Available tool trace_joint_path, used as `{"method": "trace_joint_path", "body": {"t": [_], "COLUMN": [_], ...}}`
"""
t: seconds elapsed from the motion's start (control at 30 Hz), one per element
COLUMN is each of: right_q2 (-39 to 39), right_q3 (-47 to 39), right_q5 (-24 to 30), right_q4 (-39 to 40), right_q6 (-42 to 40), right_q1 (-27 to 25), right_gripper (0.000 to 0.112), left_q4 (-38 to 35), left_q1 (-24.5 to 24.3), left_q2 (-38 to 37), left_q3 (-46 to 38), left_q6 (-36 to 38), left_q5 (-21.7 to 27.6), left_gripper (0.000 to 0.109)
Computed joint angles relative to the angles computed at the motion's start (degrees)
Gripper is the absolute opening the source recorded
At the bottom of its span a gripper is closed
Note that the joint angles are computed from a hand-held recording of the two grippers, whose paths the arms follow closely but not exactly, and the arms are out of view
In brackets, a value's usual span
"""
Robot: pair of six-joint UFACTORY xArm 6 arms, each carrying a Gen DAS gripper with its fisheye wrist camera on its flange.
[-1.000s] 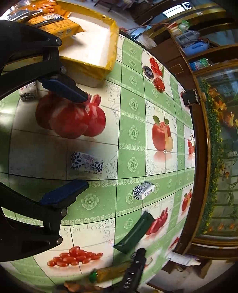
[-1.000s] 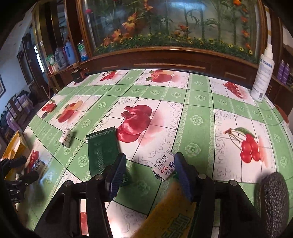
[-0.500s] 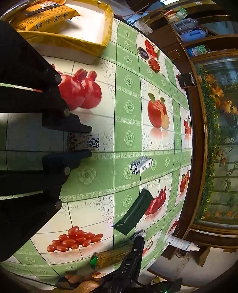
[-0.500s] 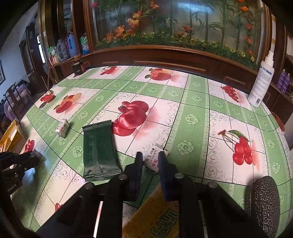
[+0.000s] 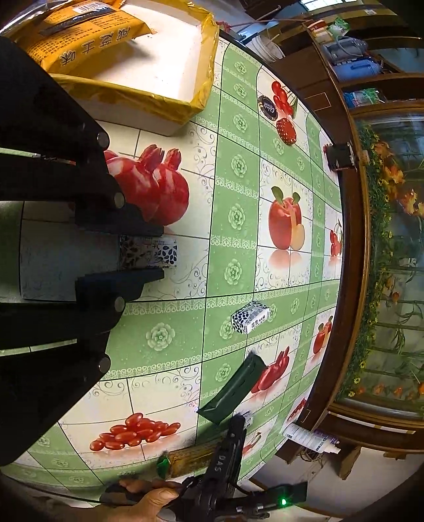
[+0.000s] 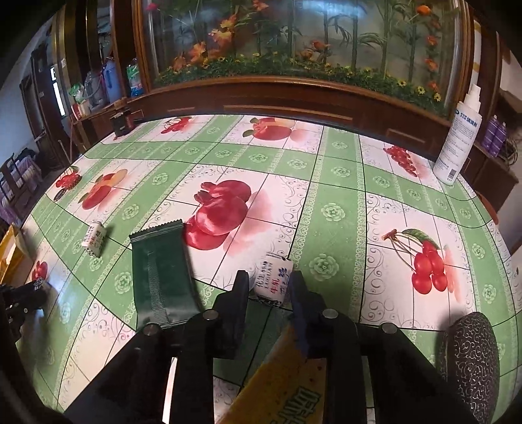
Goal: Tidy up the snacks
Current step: 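Grasp the blue-patterned small carton with the left tool while the right tool grasps the white milk carton, then carry both small cartons into the white box and open both tools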
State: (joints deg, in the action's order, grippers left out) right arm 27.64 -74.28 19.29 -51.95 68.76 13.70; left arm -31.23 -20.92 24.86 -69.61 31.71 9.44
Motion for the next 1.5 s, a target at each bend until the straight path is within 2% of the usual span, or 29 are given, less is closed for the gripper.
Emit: {"method": "trace_joint_path", "body": {"t": [0.1,0.2,0.27,0.4,0.57,0.8,0.97,1.0,1.2,1.33,1.5], "right_q2": [0.7,0.9,0.3,-3.1,-9.9,-15.1,-17.3,-17.9,-19.4,-19.8,-19.9], "right_q3": [-0.8,-1.2,-0.6,2.5,7.7,11.3,12.8,13.4,15.0,15.1,13.8], "right_q5": [-0.6,-0.9,-1.3,-3.6,-6.3,-11.2,-12.6,-12.1,-11.6,-10.9,-9.5], "right_q4": [0.6,0.0,-3.2,-11.4,-24.5,-39.7,-48.6,-48.8,-58.8,-59.1,-57.2], "right_q6": [-0.2,-0.1,2.8,11.7,26.4,45.1,57.5,58.2,74.4,76.4,74.8], "right_q1": [0.0,0.3,0.4,0.3,1.3,3.3,6.4,7.3,12.3,15.7,19.7], "right_gripper": [0.035,0.02,0.02,0.02,0.02,0.02,0.02,0.02,0.02,0.02,0.02], "left_q4": [-1.0,-0.7,-1.3,-11.7,-18.1,-24.5,-29.5,-29.5,-25.8,-23.3,-22.5], "left_q1": [0.1,0.2,0.2,0.7,2.3,3.1,1.6,1.4,-0.2,-0.1,0.0], "left_q2": [0.2,0.4,0.4,0.2,-1.0,-5.0,-11.4,-12.3,-19.7,-24.8,-30.2], "left_q3": [-0.5,-0.8,-0.8,-1.7,-1.4,2.4,8.7,9.7,17.8,22.6,27.8], "left_q6": [0.6,0.5,1.1,9.8,15.0,20.2,25.3,25.5,22.7,20.8,20.6], "left_q5": [0.5,0.7,0.4,3.1,7.2,7.7,5.5,5.0,0.6,-1.6,-6.1], "left_gripper": [0.016,0.016,0.016,0.016,0.016,0.016,0.016,0.016,0.016,0.016,0.016]}}
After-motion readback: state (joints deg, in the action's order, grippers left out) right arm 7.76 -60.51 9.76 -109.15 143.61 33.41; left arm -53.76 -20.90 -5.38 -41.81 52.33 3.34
